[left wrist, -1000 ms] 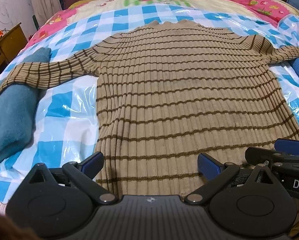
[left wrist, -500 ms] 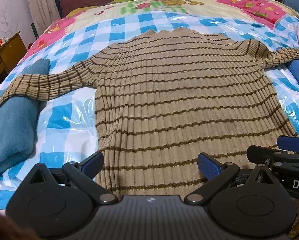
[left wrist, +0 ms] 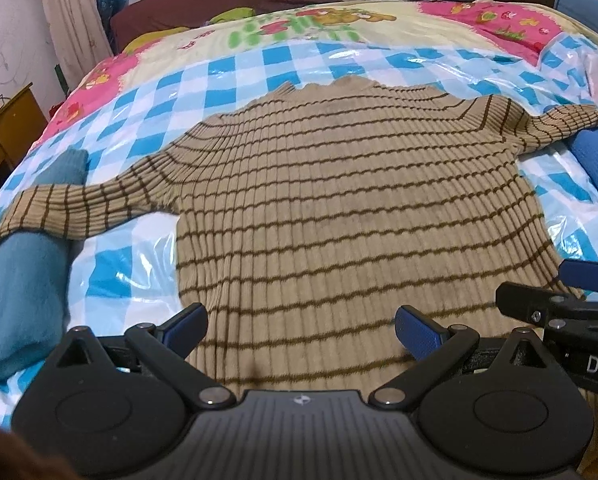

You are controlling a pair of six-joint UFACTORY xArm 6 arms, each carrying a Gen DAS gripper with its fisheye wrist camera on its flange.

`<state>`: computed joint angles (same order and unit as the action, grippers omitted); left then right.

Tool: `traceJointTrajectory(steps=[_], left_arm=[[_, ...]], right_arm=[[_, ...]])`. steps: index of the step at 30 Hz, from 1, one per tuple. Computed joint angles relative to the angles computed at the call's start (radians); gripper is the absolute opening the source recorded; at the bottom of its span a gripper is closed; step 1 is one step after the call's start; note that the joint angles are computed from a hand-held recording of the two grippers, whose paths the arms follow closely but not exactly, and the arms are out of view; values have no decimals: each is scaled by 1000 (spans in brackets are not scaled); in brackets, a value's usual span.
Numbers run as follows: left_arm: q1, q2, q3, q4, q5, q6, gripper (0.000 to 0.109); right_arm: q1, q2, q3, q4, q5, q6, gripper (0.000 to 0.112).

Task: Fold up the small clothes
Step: 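Grasp the cuff of the sleeve beside the blue cushion with the right tool, then carry the held sleeve across the sweater body with the right tool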

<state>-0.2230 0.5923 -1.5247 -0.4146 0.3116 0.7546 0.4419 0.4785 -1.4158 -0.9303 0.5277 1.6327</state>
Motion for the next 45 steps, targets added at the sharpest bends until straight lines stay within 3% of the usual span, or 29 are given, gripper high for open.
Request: traceJointTrajectory(steps=[8, 13, 19, 27, 33, 39, 42, 45], left_arm=[[-27, 32, -58, 50, 24, -36, 103], [-54, 61, -121, 49, 45, -43, 103], [-106, 136, -257, 16, 78, -35, 103], [-182, 339, -581, 47, 162, -115, 103], [-211, 464, -790, 71, 231, -186, 103], [-219, 494, -829, 111, 252, -217, 103], [-219, 477, -800, 114, 248, -223, 103], [-217, 442, -739, 103, 225, -206, 103]], right_arm=[[-35, -22, 23, -62, 1, 43, 63], [-87, -76, 89, -154, -15, 168, 63], [-205, -152, 177, -293, 16, 342, 62], [-429, -165, 214, -451, -29, 557, 60], [-570, -75, 158, -443, -115, 620, 56], [-667, 3, 104, -643, -229, 947, 54], [-688, 42, 69, -766, -259, 1128, 44], [-704, 67, 38, -894, -290, 1294, 21]])
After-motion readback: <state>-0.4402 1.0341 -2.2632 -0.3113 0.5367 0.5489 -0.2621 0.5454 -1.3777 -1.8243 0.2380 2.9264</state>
